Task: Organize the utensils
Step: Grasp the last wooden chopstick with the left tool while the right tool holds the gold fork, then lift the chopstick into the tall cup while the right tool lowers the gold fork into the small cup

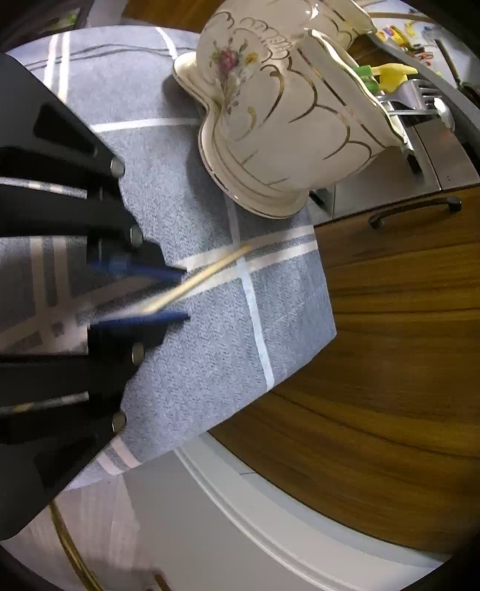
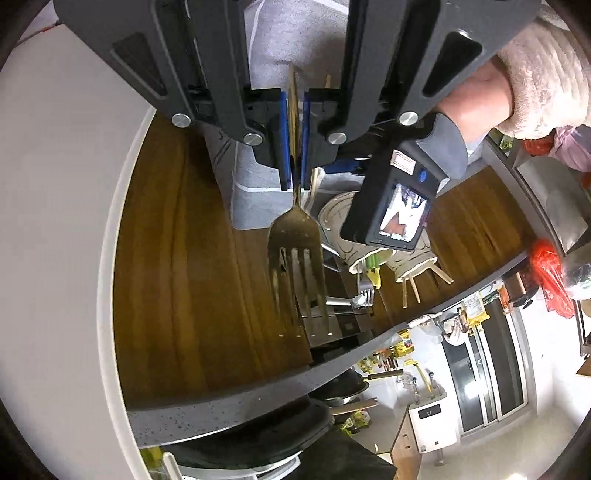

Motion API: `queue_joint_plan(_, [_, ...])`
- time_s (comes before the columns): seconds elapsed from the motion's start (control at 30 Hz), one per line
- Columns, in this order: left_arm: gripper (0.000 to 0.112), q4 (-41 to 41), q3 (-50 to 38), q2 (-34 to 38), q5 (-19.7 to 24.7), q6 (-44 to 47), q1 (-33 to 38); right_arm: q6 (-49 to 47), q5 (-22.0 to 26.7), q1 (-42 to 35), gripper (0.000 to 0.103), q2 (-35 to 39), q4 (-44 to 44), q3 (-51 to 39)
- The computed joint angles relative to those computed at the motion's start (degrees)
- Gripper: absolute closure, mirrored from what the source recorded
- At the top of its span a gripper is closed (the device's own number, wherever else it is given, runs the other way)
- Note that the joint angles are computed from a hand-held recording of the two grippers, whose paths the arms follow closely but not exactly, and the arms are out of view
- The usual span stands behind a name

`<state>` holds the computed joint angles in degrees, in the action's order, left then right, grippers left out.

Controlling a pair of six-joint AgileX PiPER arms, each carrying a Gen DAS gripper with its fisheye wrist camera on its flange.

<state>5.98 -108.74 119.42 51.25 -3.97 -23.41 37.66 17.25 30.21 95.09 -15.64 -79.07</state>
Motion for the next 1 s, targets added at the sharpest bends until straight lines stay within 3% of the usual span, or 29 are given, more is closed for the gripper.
queue_joint_plan(0.33, [0.107, -9.52, 6.34, -4.06, -3.03, 8.53, 4.94, 8.36, 2.12, 2.16, 0.098, 0.66, -8.44, -1.87])
queue_joint_plan(0.8, [0.107, -25.11, 18.35, -15.27, -7.07, 28.87, 14.19, 16.03, 10.50, 7.60, 0.098, 7.94, -17.35, -14.05])
queue_joint_plan(0.9, [0.107, -31.30, 20.06, -17.30, -6.91, 35.62, 17.12, 17.70, 11.71, 8.34, 0.098, 10.05, -18.62, -17.53])
queue_joint_plan(1.0, [0.107, -43.55, 24.47, -21.21, -7.78, 48.77, 21.92, 17.92, 12.94, 8.92, 0.098, 12.49, -19.21, -21.62])
